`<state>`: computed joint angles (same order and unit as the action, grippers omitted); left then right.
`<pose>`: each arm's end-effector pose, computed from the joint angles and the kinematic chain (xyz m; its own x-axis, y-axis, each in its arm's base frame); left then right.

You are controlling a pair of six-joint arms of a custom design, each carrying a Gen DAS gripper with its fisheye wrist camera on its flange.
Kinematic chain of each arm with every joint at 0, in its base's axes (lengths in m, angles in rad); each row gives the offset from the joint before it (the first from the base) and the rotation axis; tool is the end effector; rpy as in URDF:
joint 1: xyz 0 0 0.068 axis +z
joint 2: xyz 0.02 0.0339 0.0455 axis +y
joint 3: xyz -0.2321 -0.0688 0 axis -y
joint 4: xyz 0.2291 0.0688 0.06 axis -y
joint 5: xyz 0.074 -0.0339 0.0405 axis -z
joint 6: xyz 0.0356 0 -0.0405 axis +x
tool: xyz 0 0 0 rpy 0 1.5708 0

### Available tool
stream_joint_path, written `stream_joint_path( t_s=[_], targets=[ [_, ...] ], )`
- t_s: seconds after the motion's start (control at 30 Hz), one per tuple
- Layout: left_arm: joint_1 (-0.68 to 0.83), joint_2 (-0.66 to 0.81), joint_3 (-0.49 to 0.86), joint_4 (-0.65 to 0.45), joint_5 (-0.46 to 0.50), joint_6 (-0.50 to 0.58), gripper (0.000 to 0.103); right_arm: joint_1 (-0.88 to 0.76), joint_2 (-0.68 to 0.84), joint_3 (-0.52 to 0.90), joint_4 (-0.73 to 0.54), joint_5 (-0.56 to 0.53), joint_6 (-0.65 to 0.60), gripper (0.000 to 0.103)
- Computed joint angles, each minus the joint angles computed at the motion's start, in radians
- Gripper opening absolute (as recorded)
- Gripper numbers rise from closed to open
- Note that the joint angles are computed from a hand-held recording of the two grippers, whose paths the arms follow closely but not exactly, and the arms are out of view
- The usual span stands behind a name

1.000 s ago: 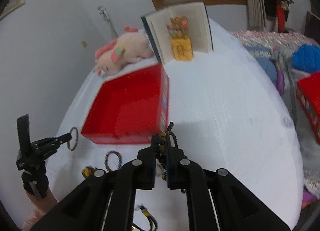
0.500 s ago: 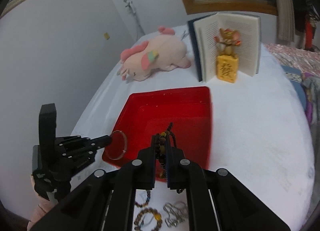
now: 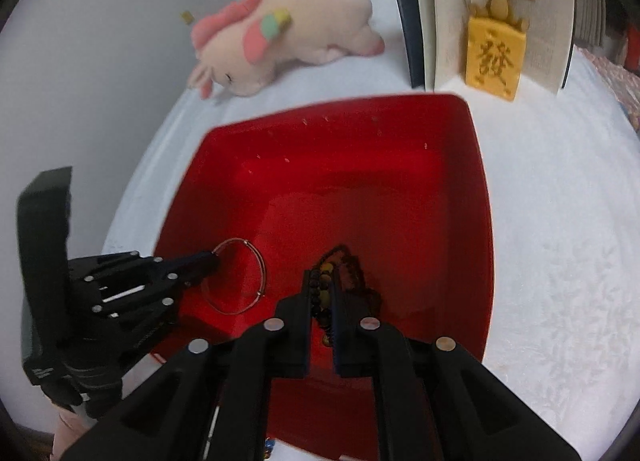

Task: Organize jewelry
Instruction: 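Carry the necklace in the right tool into the red tin while the left tool carries the bangle, then open the right tool to drop the necklace while the left tool releases the bangle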

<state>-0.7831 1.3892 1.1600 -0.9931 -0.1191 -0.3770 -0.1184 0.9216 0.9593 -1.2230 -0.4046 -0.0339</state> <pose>0.1817 -0.1749 0.2454 -0.8666 0.3469 -0.3586 0.3793 0.9250 -0.0219 0.1471 -0.0034 0.2681 -0.9183 0.0779 -0.3882 -0.0696 0.9335 0.3518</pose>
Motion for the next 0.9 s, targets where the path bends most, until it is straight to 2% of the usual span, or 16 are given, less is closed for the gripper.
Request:
stream_joint_path(
  t_s=[0.3,0.67,0.9],
  targets=[
    [0.014,0.063,0.011,0.011,0.033,0.004,0.003,0.043,0.037,0.006,-0.006,0.061,0.033,0.008],
    [0.027,0.047,0.005,0.007,0.061,0.01,0.006,0.101,0.025,0.027,-0.03,0.104,0.059,0.023],
    [0.021,0.018,-0.009,0.003,0.061,0.004,0.008,0.083,-0.007,0.053,-0.084,0.108,0.036,0.028]
  ],
)
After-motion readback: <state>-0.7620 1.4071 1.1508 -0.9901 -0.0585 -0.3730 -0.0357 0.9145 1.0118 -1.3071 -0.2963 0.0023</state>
